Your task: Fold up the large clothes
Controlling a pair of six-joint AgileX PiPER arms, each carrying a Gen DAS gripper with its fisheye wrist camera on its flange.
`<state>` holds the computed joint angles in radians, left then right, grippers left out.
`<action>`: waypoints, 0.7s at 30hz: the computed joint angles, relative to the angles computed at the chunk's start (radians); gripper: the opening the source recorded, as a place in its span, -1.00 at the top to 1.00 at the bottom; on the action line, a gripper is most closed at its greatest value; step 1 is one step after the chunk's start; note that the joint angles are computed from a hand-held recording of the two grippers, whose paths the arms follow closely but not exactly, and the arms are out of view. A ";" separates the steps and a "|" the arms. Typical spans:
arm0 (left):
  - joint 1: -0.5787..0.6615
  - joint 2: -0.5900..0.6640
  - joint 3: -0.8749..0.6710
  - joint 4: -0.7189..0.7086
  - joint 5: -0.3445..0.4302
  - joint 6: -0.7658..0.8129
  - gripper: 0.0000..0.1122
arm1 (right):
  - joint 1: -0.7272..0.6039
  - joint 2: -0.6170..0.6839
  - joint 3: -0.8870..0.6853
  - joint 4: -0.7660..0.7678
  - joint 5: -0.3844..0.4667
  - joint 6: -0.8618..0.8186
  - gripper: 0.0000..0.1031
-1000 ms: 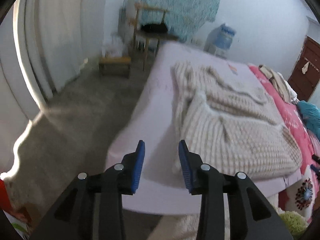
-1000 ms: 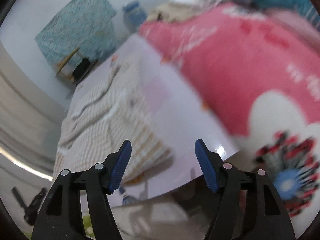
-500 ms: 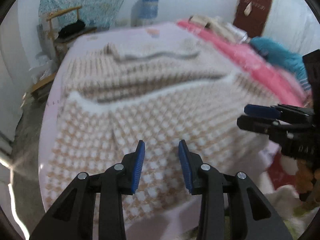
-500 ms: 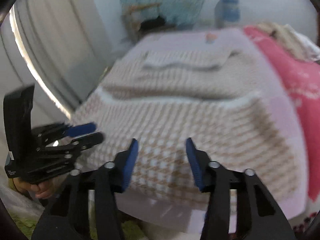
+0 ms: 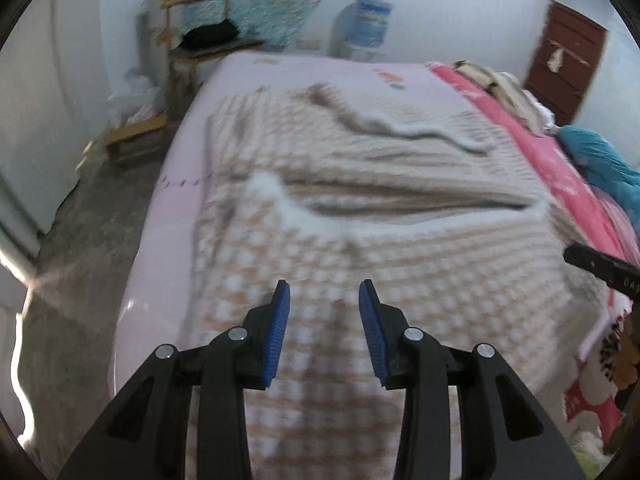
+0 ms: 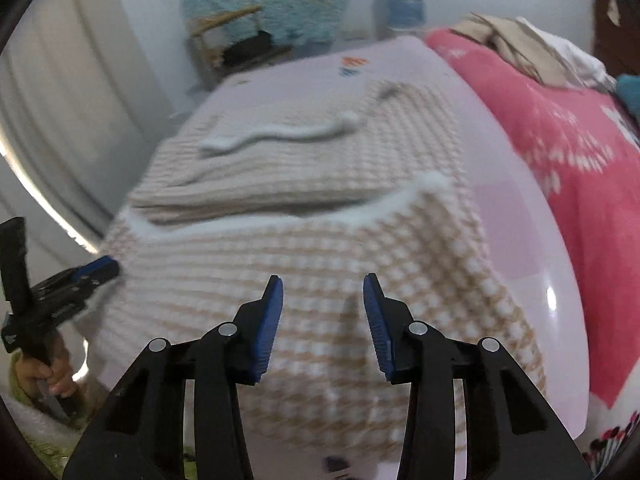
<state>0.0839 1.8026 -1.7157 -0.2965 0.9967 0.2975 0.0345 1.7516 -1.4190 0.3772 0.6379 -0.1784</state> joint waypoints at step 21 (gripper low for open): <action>0.041 0.231 -0.372 0.029 0.111 -0.074 0.34 | -0.071 0.058 -0.059 0.165 0.062 -0.096 -0.18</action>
